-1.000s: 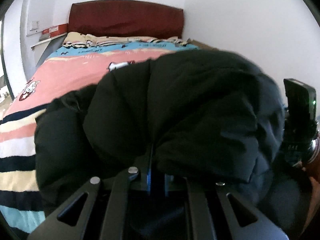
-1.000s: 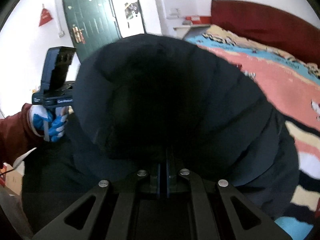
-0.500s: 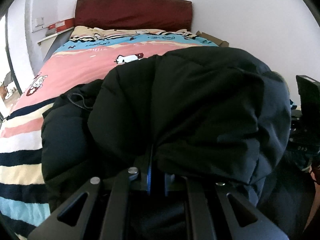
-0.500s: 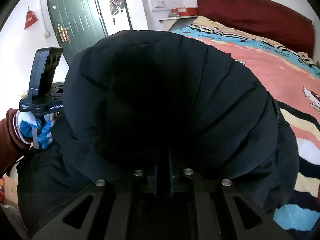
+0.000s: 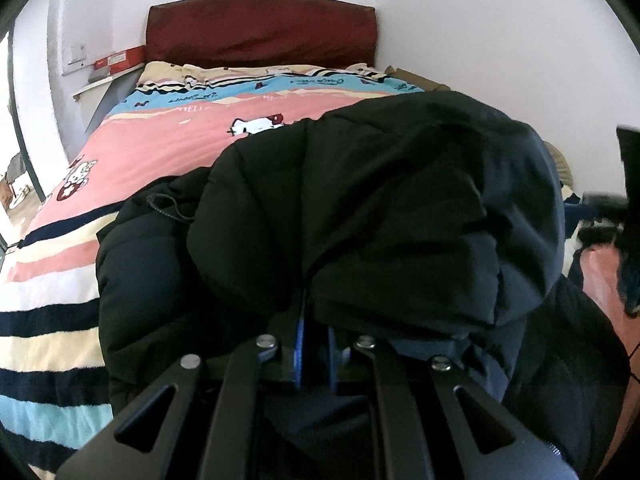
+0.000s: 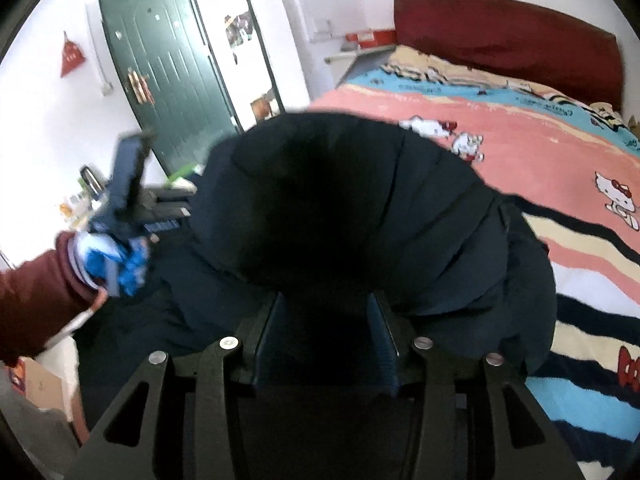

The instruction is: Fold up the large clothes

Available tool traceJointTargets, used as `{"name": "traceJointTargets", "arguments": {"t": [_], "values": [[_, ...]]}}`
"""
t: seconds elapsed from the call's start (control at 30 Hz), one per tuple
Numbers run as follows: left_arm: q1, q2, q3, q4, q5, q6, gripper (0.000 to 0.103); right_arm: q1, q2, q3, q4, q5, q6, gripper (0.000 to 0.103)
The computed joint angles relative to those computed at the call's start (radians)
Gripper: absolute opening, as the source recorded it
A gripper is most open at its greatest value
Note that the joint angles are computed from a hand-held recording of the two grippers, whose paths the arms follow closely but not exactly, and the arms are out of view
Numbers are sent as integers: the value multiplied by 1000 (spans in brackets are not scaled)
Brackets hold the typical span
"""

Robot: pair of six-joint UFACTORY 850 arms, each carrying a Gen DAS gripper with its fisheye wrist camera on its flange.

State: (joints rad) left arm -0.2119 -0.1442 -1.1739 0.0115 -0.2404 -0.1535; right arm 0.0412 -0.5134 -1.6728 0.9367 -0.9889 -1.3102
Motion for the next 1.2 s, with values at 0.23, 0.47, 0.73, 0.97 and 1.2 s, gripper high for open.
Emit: {"name": "traceJointTargets", "arguments": {"t": [0.23, 0.47, 0.73, 0.97, 1.2], "values": [[23, 61, 24, -231, -44, 222, 9, 27, -84, -159, 51, 93, 82, 46], [72, 99, -19, -373, -42, 314, 32, 78, -306, -510, -33, 104, 298, 55], [89, -83, -232, -396, -66, 266, 39, 134, -383, -545, -195, 19, 336, 56], [45, -169, -311, -420, -103, 325, 40, 131, -199, -215, -164, 69, 102, 56], [2, -164, -214, -202, -99, 179, 42, 100, -148, -107, -148, 85, 75, 56]]}}
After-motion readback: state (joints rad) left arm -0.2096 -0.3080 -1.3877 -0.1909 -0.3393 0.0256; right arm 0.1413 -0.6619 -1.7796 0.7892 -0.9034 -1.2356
